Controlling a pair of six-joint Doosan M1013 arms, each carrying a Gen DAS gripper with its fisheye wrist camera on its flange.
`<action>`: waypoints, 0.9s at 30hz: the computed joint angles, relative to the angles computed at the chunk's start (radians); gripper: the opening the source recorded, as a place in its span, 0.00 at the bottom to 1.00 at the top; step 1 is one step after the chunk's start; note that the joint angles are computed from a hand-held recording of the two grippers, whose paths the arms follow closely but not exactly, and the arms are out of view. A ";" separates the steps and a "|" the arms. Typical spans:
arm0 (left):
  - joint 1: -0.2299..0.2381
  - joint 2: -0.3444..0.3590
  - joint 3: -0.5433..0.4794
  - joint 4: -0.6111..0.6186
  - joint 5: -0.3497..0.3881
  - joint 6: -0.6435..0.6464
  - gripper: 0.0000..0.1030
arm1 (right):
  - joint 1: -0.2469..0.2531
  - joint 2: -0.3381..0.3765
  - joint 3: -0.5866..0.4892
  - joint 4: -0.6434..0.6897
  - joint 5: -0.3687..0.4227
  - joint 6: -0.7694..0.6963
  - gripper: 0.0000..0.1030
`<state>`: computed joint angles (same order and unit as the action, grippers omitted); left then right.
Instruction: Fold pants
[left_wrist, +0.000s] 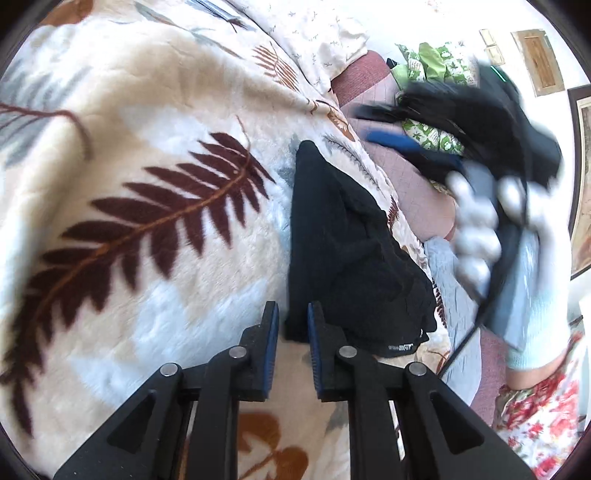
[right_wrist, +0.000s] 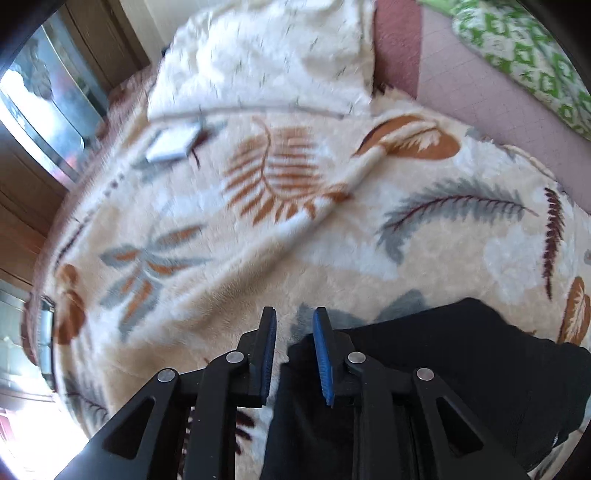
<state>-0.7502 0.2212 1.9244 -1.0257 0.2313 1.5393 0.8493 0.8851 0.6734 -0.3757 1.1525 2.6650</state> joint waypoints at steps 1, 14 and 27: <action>-0.005 -0.003 -0.002 0.039 -0.008 -0.035 0.14 | 0.009 -0.049 0.080 -0.043 -0.042 0.034 0.38; -0.057 0.128 -0.227 0.962 0.213 -0.609 0.44 | 0.066 -0.355 0.748 -0.190 -0.196 0.511 0.61; -0.093 0.166 -0.383 1.044 0.316 -0.526 0.50 | 0.124 -0.581 1.167 -0.686 -0.343 1.418 0.62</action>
<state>-0.8436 0.3875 1.5418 0.0180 0.5470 1.0133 0.9730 0.3044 1.8409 -1.0620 0.8095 4.0833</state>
